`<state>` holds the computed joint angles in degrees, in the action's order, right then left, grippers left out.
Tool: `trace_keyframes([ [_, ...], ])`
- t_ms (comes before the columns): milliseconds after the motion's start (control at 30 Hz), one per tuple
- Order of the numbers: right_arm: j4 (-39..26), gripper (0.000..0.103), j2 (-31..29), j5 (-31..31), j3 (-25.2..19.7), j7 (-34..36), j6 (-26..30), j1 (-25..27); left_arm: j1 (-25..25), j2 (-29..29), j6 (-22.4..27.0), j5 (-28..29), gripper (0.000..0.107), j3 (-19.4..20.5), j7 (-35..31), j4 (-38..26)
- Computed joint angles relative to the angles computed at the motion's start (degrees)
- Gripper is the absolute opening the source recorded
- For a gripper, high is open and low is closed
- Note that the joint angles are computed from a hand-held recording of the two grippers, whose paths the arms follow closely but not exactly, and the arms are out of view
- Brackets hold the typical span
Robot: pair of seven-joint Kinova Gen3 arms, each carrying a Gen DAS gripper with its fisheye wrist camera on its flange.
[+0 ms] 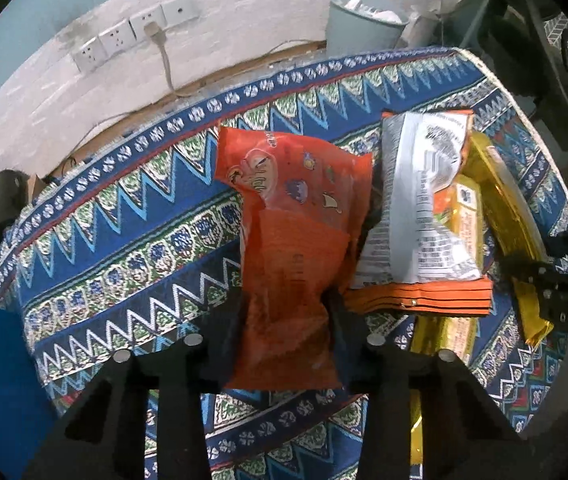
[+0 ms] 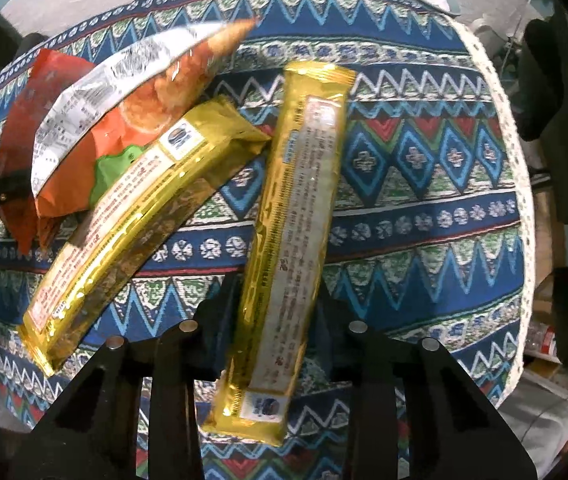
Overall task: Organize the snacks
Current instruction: 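Close the left gripper on the orange bag while the right closes on the yellow bar, then lift both held snacks and carry them toward the cardboard box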
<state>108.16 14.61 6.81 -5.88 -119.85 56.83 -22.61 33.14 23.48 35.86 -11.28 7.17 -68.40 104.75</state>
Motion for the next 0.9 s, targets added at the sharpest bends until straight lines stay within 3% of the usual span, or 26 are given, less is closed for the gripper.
trace_keyframes([
  [333,-0.2,0.03,-5.1,3.2,0.4,0.9,1.5,1.7,-0.3,-6.1,-1.3,-2.7,0.038,-0.4,2.4,4.0],
  [900,-3.5,0.027,-11.0,8.4,-3.0,-6.7,4.7,-1.3,-6.2,-19.9,1.8,-3.5,0.038,3.5,3.7,8.0],
])
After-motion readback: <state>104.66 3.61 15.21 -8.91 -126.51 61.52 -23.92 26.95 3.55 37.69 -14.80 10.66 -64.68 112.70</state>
